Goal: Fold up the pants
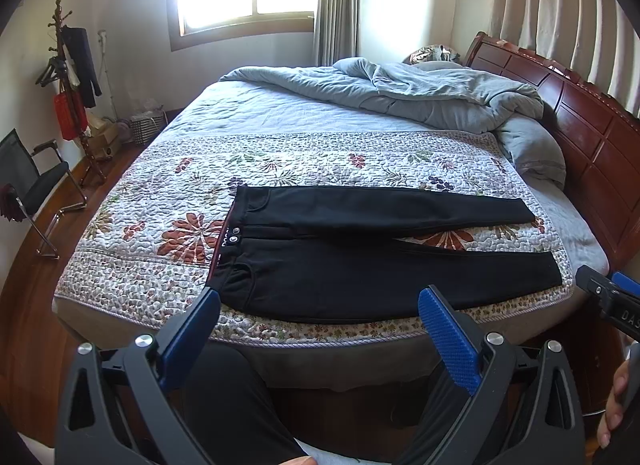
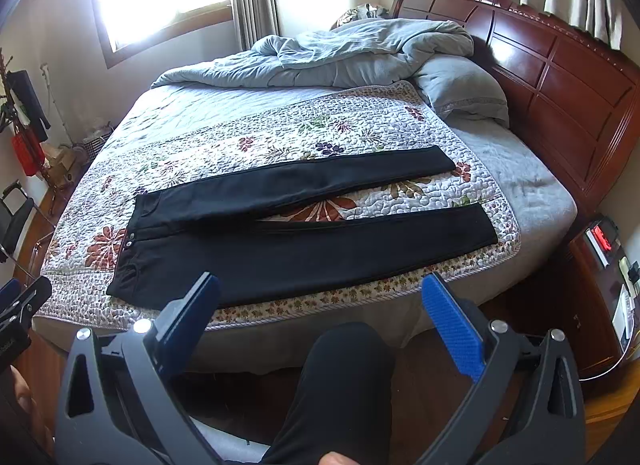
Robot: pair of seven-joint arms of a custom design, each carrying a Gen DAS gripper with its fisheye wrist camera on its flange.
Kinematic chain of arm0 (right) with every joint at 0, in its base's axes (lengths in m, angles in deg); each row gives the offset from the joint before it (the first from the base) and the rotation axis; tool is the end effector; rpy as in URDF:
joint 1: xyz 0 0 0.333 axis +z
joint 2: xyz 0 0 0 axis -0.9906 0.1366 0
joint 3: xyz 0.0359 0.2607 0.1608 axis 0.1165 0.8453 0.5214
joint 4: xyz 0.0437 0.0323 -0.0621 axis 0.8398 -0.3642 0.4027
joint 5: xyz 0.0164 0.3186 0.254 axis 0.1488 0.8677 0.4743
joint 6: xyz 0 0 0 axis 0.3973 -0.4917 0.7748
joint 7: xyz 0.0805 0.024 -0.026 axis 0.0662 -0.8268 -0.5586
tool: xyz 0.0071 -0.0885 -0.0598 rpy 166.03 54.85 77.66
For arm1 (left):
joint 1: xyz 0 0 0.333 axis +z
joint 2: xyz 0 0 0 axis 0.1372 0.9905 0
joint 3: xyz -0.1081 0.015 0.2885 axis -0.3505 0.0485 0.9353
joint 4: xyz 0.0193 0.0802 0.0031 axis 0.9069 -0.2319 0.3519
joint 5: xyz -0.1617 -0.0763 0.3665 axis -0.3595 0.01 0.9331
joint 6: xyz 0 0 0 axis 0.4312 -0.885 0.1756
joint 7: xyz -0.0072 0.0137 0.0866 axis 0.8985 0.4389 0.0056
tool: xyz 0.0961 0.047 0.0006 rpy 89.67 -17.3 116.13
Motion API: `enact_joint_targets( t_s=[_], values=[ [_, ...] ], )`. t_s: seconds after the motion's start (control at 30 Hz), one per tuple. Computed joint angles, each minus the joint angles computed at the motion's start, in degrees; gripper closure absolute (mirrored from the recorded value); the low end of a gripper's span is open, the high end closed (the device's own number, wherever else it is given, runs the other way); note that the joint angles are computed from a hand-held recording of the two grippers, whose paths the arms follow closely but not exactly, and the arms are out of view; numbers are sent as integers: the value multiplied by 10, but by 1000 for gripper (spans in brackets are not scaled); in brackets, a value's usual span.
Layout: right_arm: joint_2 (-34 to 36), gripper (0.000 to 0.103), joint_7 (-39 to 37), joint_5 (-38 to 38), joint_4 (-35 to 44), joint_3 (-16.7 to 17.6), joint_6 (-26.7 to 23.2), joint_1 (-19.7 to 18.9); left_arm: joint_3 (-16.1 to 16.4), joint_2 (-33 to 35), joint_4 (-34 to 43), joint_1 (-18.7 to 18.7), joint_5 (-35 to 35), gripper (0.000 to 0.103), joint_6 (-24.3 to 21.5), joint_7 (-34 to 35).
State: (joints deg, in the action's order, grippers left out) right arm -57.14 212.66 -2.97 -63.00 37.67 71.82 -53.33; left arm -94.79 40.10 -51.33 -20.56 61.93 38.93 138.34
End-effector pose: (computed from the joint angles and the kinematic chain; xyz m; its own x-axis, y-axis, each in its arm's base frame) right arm 0.4648 0.2768 0.8113 -0.5504 -0.8345 -0.0278 -0.6307 0.4373 -0.6411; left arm 0.5395 -0.3742 0.8035 -0.3966 -0.9177 0.0208 -0.6722 0.2749 -0.6874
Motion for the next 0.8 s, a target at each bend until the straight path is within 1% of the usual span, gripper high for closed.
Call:
enact_joint_targets(
  t_s=[0.07, 0.67, 0.8],
  values=[
    [-6, 3, 3, 3, -11, -1, 5, -2, 0, 0, 0, 0, 1, 4, 0, -1],
    [-7, 3, 2, 3, -12, 2, 6, -6, 2, 3, 8, -3, 3, 4, -4, 0],
    [-8, 3, 2, 2, -12, 2, 5, -5, 2, 9, 20, -6, 4, 4, -10, 1]
  ],
)
